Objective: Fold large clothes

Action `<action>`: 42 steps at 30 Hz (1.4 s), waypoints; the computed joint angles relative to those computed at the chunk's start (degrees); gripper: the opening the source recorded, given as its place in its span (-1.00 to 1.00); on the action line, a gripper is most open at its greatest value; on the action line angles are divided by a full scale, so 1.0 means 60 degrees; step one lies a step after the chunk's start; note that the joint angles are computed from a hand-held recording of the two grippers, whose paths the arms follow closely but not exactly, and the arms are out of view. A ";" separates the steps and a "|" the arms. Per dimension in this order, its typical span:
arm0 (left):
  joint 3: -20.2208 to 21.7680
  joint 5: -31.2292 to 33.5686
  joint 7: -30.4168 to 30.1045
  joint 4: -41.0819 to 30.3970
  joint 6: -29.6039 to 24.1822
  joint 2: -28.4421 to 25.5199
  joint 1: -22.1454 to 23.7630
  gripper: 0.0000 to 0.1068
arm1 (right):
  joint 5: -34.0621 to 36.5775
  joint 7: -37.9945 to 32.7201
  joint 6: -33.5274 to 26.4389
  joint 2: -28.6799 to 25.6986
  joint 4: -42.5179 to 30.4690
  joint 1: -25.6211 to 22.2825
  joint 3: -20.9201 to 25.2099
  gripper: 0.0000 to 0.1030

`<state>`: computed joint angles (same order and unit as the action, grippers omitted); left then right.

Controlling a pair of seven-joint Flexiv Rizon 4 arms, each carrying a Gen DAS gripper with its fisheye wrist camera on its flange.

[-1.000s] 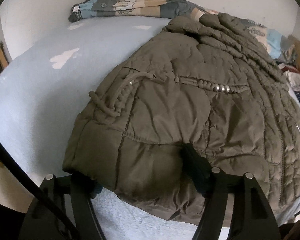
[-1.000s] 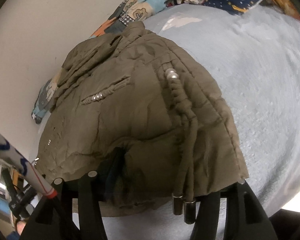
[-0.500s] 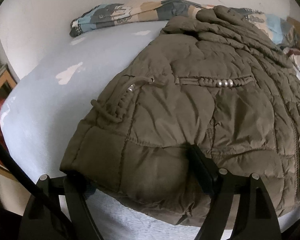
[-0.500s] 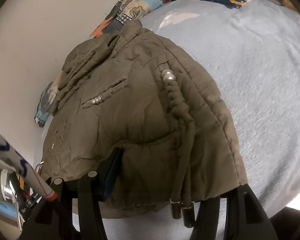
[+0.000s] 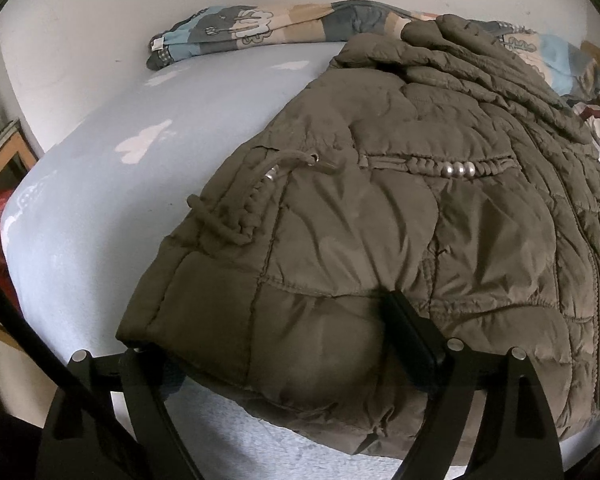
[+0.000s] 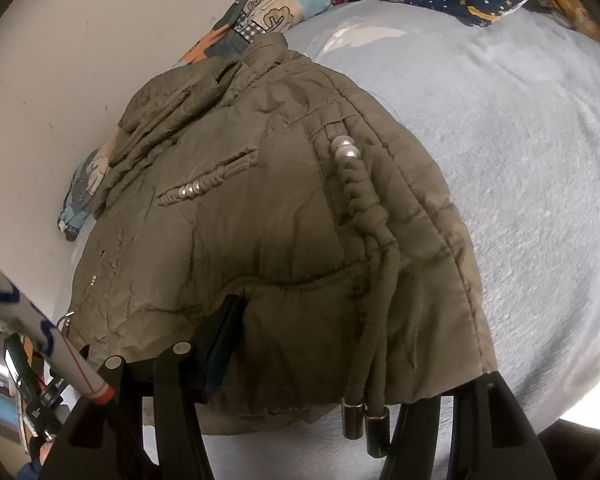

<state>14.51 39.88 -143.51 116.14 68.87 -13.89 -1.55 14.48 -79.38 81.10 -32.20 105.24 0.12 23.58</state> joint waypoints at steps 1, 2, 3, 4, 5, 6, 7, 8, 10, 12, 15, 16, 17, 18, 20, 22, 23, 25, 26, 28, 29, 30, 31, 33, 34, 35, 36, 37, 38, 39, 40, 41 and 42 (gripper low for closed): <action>0.0010 0.0070 -0.0007 -0.0009 -0.0002 0.0000 -0.0020 0.62 | 0.0002 -0.0001 0.0000 -0.0001 -0.0007 0.0002 -0.0003 0.21; -0.0004 0.0101 0.0048 -0.0004 0.0047 -0.0002 -0.0012 0.56 | 0.0026 -0.0023 0.0013 -0.0006 -0.0008 -0.0022 0.0025 0.21; -0.0024 0.0098 0.0126 0.0017 0.0102 0.0019 0.0001 0.46 | 0.0038 -0.0029 0.0018 -0.0011 -0.0015 -0.0028 0.0035 0.20; -0.0032 0.0149 0.0183 0.0008 0.0116 0.0041 -0.0021 0.42 | 0.0045 -0.0025 0.0059 -0.0003 0.0004 -0.0011 0.0024 0.18; 0.0016 0.0390 0.0087 -0.0071 0.0016 0.0063 -0.0144 0.35 | 0.0014 0.0012 0.0097 0.0015 0.0037 0.0048 -0.0042 0.13; 0.0032 0.0585 0.0002 -0.0130 -0.0059 0.0082 -0.0222 0.25 | -0.0012 0.0013 0.0124 0.0037 0.0077 0.0057 -0.0067 0.10; 0.0037 0.0785 -0.0088 -0.0178 -0.0125 0.0116 -0.0289 0.20 | -0.0022 0.0030 0.0136 0.0041 0.0085 0.0058 -0.0070 0.07; 0.0048 0.1059 -0.0249 -0.0233 -0.0190 0.0160 -0.0377 0.10 | -0.0009 0.0041 0.0148 0.0042 0.0085 0.0033 -0.0046 0.00; -0.0014 0.1410 -0.0409 -0.0299 -0.0287 0.0234 -0.0421 -0.03 | 0.0081 -0.0037 0.0267 0.0029 0.0089 -0.0107 0.0110 -0.16; -0.0121 0.1467 -0.0390 -0.0274 -0.0233 0.0289 -0.0321 -0.12 | 0.0092 -0.0093 0.0362 0.0048 0.0117 -0.0165 0.0194 -0.26; -0.0223 0.1526 -0.0350 -0.0237 -0.0166 0.0342 -0.0217 -0.19 | -0.0054 -0.0051 0.0437 0.0102 0.0202 -0.0065 0.0084 -0.28; -0.0245 0.1577 -0.0361 -0.0250 -0.0192 0.0350 -0.0216 -0.20 | -0.0053 -0.0045 0.0438 0.0096 0.0201 -0.0104 0.0121 -0.28; -0.0266 0.1633 -0.0384 -0.0269 -0.0238 0.0357 -0.0226 -0.21 | -0.0064 -0.0032 0.0438 0.0095 0.0202 -0.0120 0.0135 -0.28; -0.0288 0.1673 -0.0397 -0.0287 -0.0264 0.0348 -0.0221 -0.22 | -0.0103 0.0002 0.0434 0.0097 0.0198 -0.0086 0.0105 -0.28; -0.0312 0.1760 -0.0473 -0.0329 -0.0280 0.0338 -0.0217 -0.25 | -0.0163 0.0052 0.0438 0.0109 0.0209 -0.0050 0.0071 -0.29; -0.0329 0.1823 -0.0509 -0.0338 -0.0243 0.0353 -0.0203 -0.30 | -0.0196 0.0053 0.0466 0.0099 0.0224 -0.0067 0.0087 -0.29; -0.0334 0.1881 -0.0546 -0.0353 -0.0236 0.0360 -0.0212 -0.34 | -0.0209 0.0054 0.0495 0.0094 0.0236 -0.0073 0.0097 -0.32; -0.0332 0.2151 -0.0708 -0.0397 -0.0244 0.0413 -0.0284 -0.40 | -0.0228 -0.0065 0.0589 0.0078 0.0242 -0.0174 0.0224 -0.39; -0.0337 0.2306 -0.0810 -0.0419 -0.0273 0.0446 -0.0325 -0.41 | -0.0268 -0.0093 0.0678 0.0096 0.0275 -0.0153 0.0218 -0.44; -0.0386 0.2407 -0.0839 -0.0420 -0.0270 0.0493 -0.0296 -0.42 | -0.0457 -0.0095 0.0895 0.0191 0.0411 0.0009 0.0065 -0.49; -0.0413 0.2391 -0.0806 -0.0408 -0.0257 0.0510 -0.0258 -0.42 | -0.0605 -0.0041 0.1030 0.0263 0.0507 0.0167 -0.0102 -0.51; -0.0433 0.2348 -0.0769 -0.0377 -0.0215 0.0536 -0.0210 -0.42 | -0.0706 0.0020 0.1113 0.0298 0.0558 0.0227 -0.0164 -0.53; -0.0440 0.2324 -0.0769 -0.0342 -0.0137 0.0566 -0.0165 -0.42 | -0.0784 0.0040 0.1216 0.0321 0.0598 0.0214 -0.0144 -0.54; -0.0443 0.2404 -0.0834 -0.0317 -0.0055 0.0620 -0.0141 -0.45 | -0.0887 0.0057 0.1203 0.0295 0.0579 0.0012 0.0068 -0.56; -0.0442 0.2526 -0.0934 -0.0323 -0.0052 0.0656 -0.0167 -0.46 | -0.0882 0.0041 0.1195 0.0269 0.0560 -0.0143 0.0231 -0.56; -0.0455 0.2629 -0.1018 -0.0322 -0.0054 0.0695 -0.0185 -0.48 | -0.0844 0.0007 0.1213 0.0236 0.0535 -0.0318 0.0423 -0.57; -0.0467 0.2743 -0.1117 -0.0321 -0.0067 0.0738 -0.0202 -0.49 | -0.0854 -0.0014 0.1245 0.0231 0.0541 -0.0395 0.0504 -0.59; -0.0488 0.2828 -0.1188 -0.0317 -0.0065 0.0773 -0.0199 -0.49 | -0.0900 -0.0011 0.1278 0.0259 0.0571 -0.0397 0.0502 -0.59; -0.0510 0.2885 -0.1217 -0.0300 -0.0047 0.0808 -0.0177 -0.49 | -0.0936 -0.0007 0.1317 0.0286 0.0603 -0.0407 0.0515 -0.60; -0.0537 0.2918 -0.1224 -0.0292 -0.0047 0.0835 -0.0154 -0.49 | -0.0947 -0.0032 0.1360 0.0313 0.0647 -0.0481 0.0595 -0.60; -0.0564 0.2953 -0.1235 -0.0276 -0.0057 0.0870 -0.0139 -0.49 | -0.0951 -0.0047 0.1401 0.0331 0.0679 -0.0553 0.0676 -0.61; -0.0594 0.2957 -0.1219 -0.0257 -0.0055 0.0900 -0.0114 -0.50 | -0.0964 -0.0059 0.1405 0.0312 0.0660 -0.0631 0.0760 -0.61; -0.0619 0.2983 -0.1229 -0.0244 -0.0059 0.0933 -0.0098 -0.50 | -0.0956 -0.0083 0.1401 0.0296 0.0652 -0.0743 0.0877 -0.61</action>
<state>10.80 57.77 -150.89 114.67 68.52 -8.29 -2.14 8.74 -79.87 89.51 -30.42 109.15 -4.34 28.84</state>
